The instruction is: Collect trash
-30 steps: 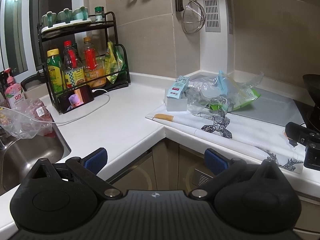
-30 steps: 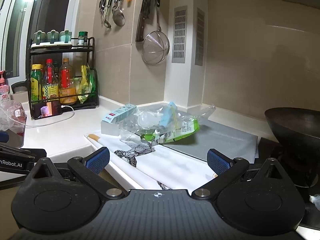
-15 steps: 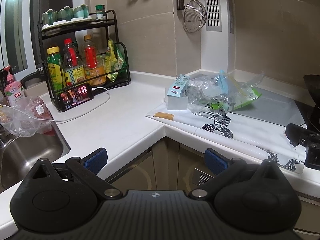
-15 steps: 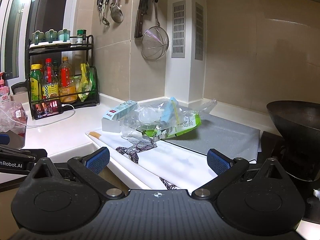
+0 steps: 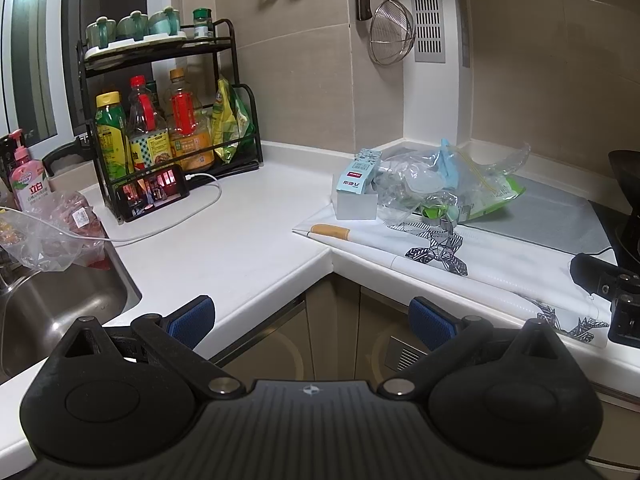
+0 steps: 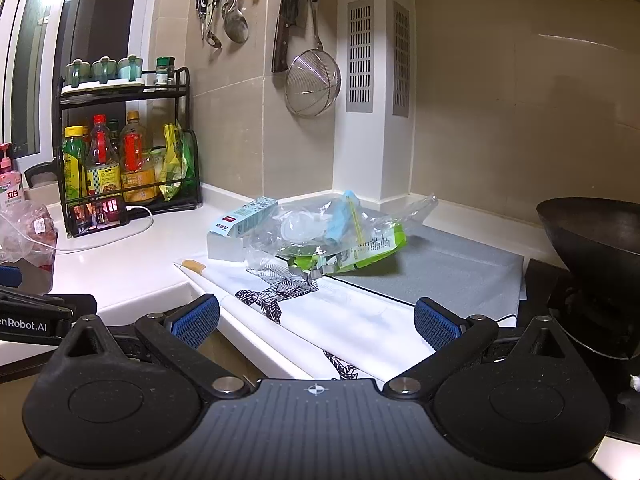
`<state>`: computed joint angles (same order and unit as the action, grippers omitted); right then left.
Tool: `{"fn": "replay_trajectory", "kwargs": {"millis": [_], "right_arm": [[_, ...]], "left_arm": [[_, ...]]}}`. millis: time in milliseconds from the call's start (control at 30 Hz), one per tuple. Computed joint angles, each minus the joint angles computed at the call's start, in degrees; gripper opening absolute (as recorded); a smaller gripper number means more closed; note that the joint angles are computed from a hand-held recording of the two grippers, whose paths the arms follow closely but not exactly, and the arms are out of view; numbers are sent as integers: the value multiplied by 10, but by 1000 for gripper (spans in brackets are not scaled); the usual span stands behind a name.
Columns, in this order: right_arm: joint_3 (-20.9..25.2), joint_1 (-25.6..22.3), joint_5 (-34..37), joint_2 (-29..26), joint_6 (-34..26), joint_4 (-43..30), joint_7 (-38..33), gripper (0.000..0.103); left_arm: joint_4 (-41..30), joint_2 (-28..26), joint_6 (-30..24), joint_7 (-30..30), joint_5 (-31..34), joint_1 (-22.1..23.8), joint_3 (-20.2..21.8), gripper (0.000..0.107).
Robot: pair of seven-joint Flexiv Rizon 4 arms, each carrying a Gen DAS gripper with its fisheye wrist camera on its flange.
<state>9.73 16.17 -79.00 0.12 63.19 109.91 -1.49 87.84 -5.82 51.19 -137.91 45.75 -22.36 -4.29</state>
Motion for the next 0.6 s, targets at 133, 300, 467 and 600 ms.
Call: {"fn": "replay_trajectory", "kwargs": {"millis": [133,300,467,600], "right_arm": [[0,0,6,-1,2,-1,-4,103],[0,1,5,-2,-1,-2,-2,103],[0,1,7,-1,-1,-1,-2,103],[0,1,9,-2,0,-1,-3,103]], "left_arm": [[0,0,0,3,-3,1,0,103],[0,0,0,4,-4,2,0,103],[2,1,0,5,-6,3,0,103],[2,0,0,7,-8,4,0,103]]}}
